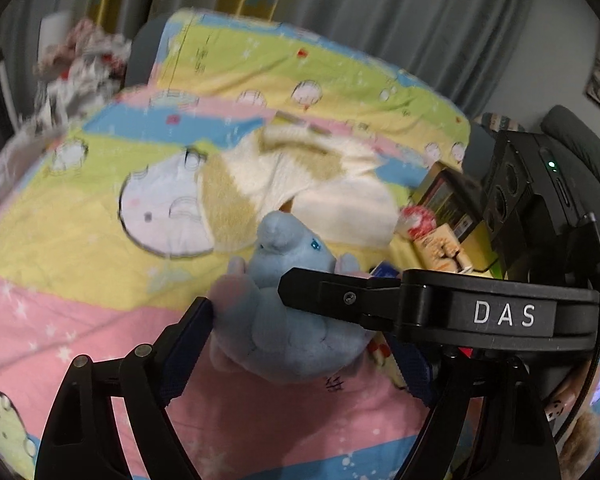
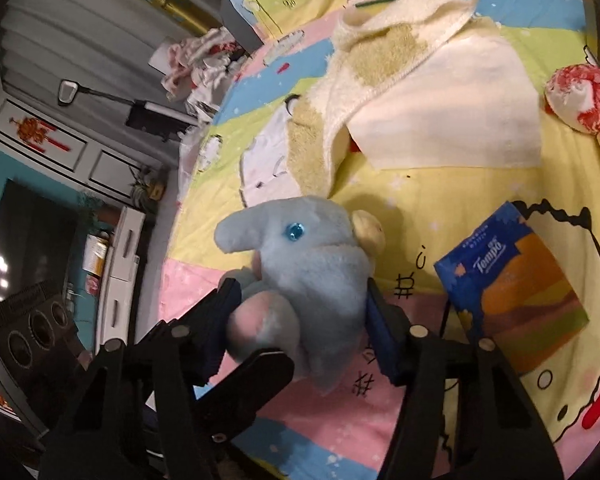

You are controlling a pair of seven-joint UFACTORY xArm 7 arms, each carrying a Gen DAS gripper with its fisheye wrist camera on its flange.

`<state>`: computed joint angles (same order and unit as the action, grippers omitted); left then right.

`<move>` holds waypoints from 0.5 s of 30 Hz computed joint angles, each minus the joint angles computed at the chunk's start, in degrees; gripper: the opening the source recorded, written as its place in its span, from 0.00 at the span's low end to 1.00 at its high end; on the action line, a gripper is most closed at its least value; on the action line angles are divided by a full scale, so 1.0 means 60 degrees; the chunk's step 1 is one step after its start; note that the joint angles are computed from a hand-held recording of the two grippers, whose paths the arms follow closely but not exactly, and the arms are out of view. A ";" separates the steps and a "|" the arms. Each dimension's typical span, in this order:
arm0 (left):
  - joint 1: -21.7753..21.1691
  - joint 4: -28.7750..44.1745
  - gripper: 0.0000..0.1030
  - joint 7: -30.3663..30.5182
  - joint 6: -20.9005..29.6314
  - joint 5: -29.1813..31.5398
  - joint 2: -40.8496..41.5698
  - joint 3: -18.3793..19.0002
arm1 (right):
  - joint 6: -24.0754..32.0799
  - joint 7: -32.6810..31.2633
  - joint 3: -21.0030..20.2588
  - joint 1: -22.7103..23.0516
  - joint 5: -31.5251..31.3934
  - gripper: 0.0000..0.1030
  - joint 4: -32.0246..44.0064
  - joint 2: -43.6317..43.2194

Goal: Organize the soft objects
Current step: 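Lift the blue plush mouse with the right gripper toward the box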

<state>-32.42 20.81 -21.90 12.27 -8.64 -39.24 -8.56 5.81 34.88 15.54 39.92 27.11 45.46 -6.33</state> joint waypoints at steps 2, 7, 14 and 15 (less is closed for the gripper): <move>0.0166 0.0058 0.83 -0.0186 -0.0144 0.0157 -0.0281 -0.0353 | -0.0103 0.0852 0.0359 -0.0441 -0.0987 0.58 -0.0214 -0.0467; 0.0320 0.0561 0.83 -0.0475 -0.0586 0.0645 -0.0385 -0.1024 | -0.0004 0.3142 0.1280 -0.1784 -0.3344 0.58 -0.0929 -0.2247; 0.0555 0.2037 0.83 -0.0792 -0.1909 0.1522 0.1023 -0.2158 | 0.0732 0.4438 0.1322 -0.2624 -0.4176 0.59 -0.2510 -0.5686; 0.0711 0.2258 0.83 -0.0871 -0.2056 0.1662 0.1244 -0.2393 | 0.0826 0.4515 0.1250 -0.2667 -0.4224 0.59 -0.2706 -0.6081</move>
<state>-28.15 34.36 -27.12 -0.07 1.34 -31.78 -22.92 10.76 61.98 23.04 23.92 1.76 29.23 -42.81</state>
